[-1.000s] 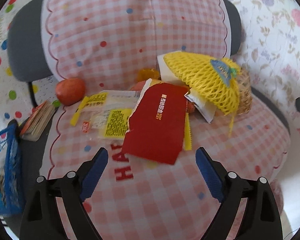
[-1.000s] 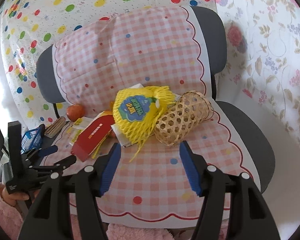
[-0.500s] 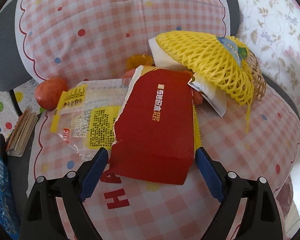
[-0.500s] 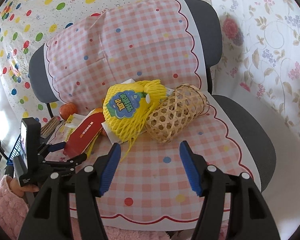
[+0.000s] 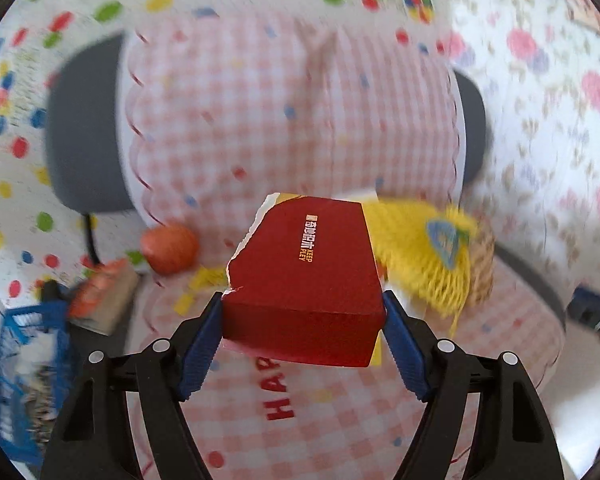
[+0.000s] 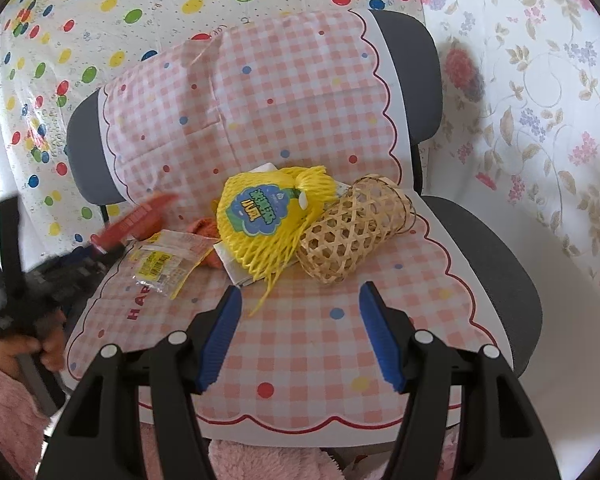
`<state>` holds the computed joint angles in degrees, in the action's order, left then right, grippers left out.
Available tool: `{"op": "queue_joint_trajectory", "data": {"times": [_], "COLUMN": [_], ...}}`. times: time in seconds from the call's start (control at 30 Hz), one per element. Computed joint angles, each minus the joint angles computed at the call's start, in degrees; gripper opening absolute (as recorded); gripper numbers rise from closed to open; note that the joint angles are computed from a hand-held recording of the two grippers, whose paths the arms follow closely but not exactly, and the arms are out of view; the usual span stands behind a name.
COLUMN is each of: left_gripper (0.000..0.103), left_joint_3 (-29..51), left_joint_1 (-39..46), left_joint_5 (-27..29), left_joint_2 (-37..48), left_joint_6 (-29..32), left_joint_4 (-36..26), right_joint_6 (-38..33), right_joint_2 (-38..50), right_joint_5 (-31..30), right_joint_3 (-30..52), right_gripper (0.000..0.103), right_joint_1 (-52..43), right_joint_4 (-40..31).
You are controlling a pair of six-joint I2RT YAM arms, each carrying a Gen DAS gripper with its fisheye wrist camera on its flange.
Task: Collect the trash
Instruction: 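Lift the red box with the left tool while the right tool grasps the yellow-edged wrapper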
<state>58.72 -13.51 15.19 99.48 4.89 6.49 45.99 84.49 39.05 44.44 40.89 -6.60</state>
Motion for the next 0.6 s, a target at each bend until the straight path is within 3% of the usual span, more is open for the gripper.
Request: {"op": "queue_joint_trajectory", "data": {"times": [0.13, 0.27, 0.33, 0.5, 0.57, 0.6], "left_gripper": [0.076, 0.076, 0.076, 0.076, 0.076, 0.076], "left_joint_3": [-3.2, -6.9, -7.8, -9.6, -10.2, -10.4], "left_joint_1": [2.0, 3.2, 4.4, 6.6, 7.4, 7.6], "left_joint_5": [-1.7, -4.9, -5.6, -6.9, -6.9, -7.1], "left_joint_2": [-5.5, -7.8, -7.5, -5.2, -4.2, -3.7], "left_joint_6": [-1.0, -0.3, 0.0, -0.4, -0.1, 0.0], "left_joint_4": [-0.1, 0.6, 0.6, 2.4, 3.3, 3.9], "right_joint_6": [-1.4, -4.8, -7.7, -11.4, -12.3, -12.5], "right_joint_2": [1.9, 6.7, 10.4, 18.8, 22.4, 24.8], "right_joint_5": [-1.2, -4.6, -6.9, -11.7, -14.4, -15.4], "right_joint_3": [1.0, 3.9, 7.1, 15.7, 19.4, 21.9], "right_gripper": [0.06, 0.042, 0.04, 0.043, 0.056, 0.057], "right_joint_1": [0.8, 1.1, 0.9, -0.4, -1.6, -2.2], "right_joint_4": [2.0, 5.7, 7.2, 7.7, 7.7, 7.2]}}
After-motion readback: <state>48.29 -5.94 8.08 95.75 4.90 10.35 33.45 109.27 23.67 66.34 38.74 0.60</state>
